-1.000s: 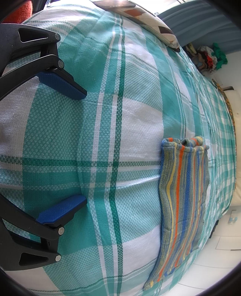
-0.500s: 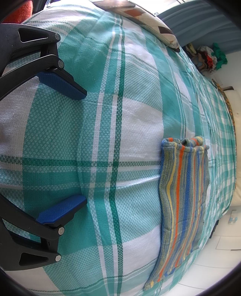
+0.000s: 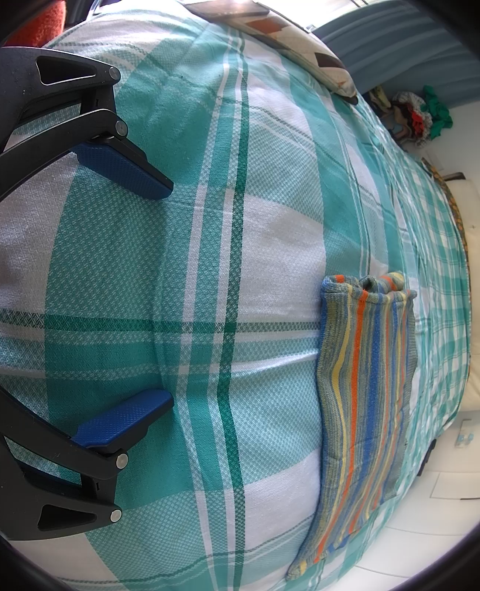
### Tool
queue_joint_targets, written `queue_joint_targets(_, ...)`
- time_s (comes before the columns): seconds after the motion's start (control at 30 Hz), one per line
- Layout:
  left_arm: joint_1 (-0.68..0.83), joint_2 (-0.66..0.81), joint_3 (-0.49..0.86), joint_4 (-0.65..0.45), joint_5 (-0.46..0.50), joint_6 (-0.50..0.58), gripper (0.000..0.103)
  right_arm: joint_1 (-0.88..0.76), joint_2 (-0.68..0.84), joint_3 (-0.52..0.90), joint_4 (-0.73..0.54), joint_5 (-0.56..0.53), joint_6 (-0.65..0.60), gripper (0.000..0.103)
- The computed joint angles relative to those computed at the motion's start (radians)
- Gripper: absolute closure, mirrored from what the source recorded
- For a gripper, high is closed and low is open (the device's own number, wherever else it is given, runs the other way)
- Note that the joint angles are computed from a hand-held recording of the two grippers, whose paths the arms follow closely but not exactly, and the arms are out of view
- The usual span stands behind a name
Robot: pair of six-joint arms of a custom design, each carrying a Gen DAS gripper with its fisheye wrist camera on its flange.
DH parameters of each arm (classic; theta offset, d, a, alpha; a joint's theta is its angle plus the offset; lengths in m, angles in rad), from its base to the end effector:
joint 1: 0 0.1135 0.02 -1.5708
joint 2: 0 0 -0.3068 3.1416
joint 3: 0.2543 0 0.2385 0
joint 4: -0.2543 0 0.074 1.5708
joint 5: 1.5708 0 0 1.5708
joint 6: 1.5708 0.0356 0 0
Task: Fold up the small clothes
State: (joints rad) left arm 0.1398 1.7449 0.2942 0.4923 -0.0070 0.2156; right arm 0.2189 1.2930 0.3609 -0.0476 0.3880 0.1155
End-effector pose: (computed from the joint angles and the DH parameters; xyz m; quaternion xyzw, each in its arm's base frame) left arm 0.2212 0.0314 0.1040 0.0351 0.9528 0.0566 0.2961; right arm 0.1798 0.0262 0.1702 0.0076 0.9403 -0.1343 0.3125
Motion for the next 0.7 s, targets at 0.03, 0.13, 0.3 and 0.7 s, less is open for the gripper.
queue_joint_targets(0.03, -0.003, -0.001, -0.003, 0.002, -0.002, -0.002, 0.001, 0.0, 0.0, 0.0, -0.001, 0.0, 0.001, 0.024)
queue_joint_targets(0.13, -0.002, 0.001, -0.001, 0.002, -0.001, -0.001, 0.001, 0.002, 0.0, 0.001, -0.002, 0.002, 0.003, 0.024)
queue_joint_targets(0.3, -0.005, 0.0, -0.004, 0.004, -0.003, -0.003, 0.001, -0.004, 0.002, 0.0, 0.001, -0.004, 0.0, 0.024)
queue_joint_targets(0.7, -0.007, 0.001, -0.007, 0.01, -0.006, -0.004, 0.001, 0.0, 0.022, 0.002, 0.011, 0.001, 0.004, 0.024)
